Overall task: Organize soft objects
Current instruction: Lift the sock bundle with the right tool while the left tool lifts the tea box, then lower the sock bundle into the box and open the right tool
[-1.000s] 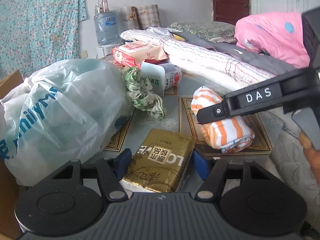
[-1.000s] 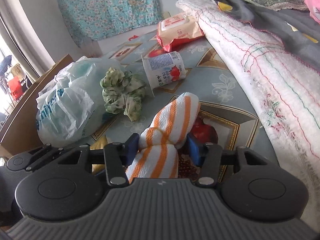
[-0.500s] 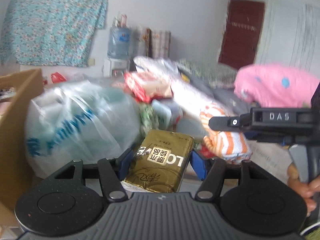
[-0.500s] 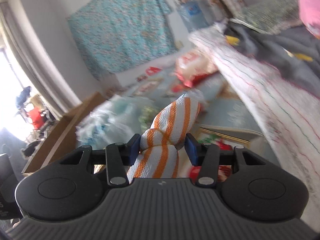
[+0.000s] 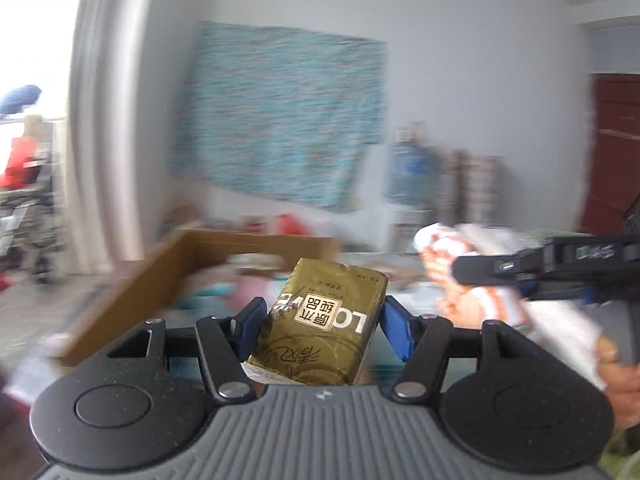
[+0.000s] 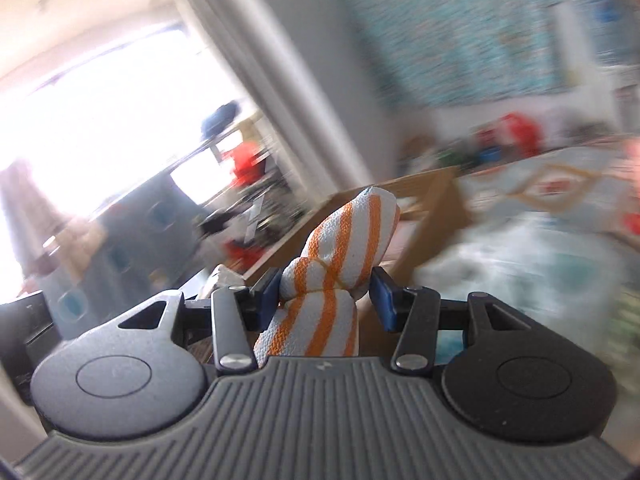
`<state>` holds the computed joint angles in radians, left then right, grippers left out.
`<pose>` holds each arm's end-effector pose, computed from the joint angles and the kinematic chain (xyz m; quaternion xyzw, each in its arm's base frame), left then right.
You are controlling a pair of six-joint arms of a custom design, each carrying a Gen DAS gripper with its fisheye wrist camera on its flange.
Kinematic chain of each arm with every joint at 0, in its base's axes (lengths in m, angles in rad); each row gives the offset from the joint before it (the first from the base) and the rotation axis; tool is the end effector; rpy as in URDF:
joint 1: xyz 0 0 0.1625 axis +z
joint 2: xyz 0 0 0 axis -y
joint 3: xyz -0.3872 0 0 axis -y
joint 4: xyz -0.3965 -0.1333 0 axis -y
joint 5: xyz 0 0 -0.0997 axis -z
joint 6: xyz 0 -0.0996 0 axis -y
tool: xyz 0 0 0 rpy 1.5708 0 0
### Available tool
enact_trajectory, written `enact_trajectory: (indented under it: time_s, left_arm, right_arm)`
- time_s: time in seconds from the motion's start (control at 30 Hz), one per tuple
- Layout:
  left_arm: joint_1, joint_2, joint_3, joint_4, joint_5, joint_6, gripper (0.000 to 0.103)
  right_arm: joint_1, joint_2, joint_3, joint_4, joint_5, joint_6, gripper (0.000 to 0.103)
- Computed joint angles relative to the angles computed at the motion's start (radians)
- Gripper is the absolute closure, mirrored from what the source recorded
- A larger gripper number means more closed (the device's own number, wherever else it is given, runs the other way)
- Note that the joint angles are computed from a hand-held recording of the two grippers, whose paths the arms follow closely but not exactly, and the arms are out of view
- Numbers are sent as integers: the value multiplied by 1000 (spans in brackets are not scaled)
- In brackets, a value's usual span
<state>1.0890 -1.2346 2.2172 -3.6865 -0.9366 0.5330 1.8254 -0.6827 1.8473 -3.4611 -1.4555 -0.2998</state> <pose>-0.0440 -0.4991 0.2545 0.2433 0.7820 -0.5031 0.2761 0.2905 -0.5416 0.0347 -0.2751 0.8921 -0.3555 0.0458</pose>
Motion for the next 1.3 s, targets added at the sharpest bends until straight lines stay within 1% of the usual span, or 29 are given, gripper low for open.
enact_trajectory:
  time_s: [0.07,0.1,0.13,0.23,0.3,0.4,0.5,0.57,0.63,0.73,0.8,0.93,1.07,1.2,1.3]
  left_arm:
    - [21,-6,-40,25,69,9,40]
    - [30,-7,-64,59,98,-7,40]
    - [45,-12,-83,95,112,-24,40]
    - [82,-5,-145,198,142,-70,40]
    - [102,3,-175,238,137,-62,40]
    - [127,23,-220,292,147,-63,40]
    - [149,35,-253,337,157,-58,40]
    - [159,58,-280,346,171,-45,39]
    - [167,86,-306,322,198,-13,39]
    - [186,123,-347,291,209,36,37]
    - [187,144,-360,261,231,69,37]
    - [189,165,-382,237,248,104,35]
    - [185,156,-380,220,267,111,36]
    - [189,103,-348,254,237,46,32]
    - [182,70,-320,232,225,32,31]
  right_arm:
    - [25,50,-114,149,27,-4,56]
    - [39,79,-171,215,27,1,56]
    - [52,110,-233,290,21,5,56]
    - [85,212,-428,520,-5,37,56]
    - [99,282,-557,663,-29,78,56]
    - [111,367,-699,792,-76,128,56]
    - [103,412,-780,863,-102,161,55]
    - [97,436,-824,906,-104,186,55]
    - [96,447,-838,925,-114,203,55]
    - [93,468,-867,955,-126,213,54]
    - [90,492,-904,989,-130,227,54]
    - [86,534,-974,1064,-134,255,54]
    - [80,579,-1046,1124,-134,283,53]
    - [78,605,-1091,1177,-144,302,53]
    - [83,641,-1168,1262,-161,312,53]
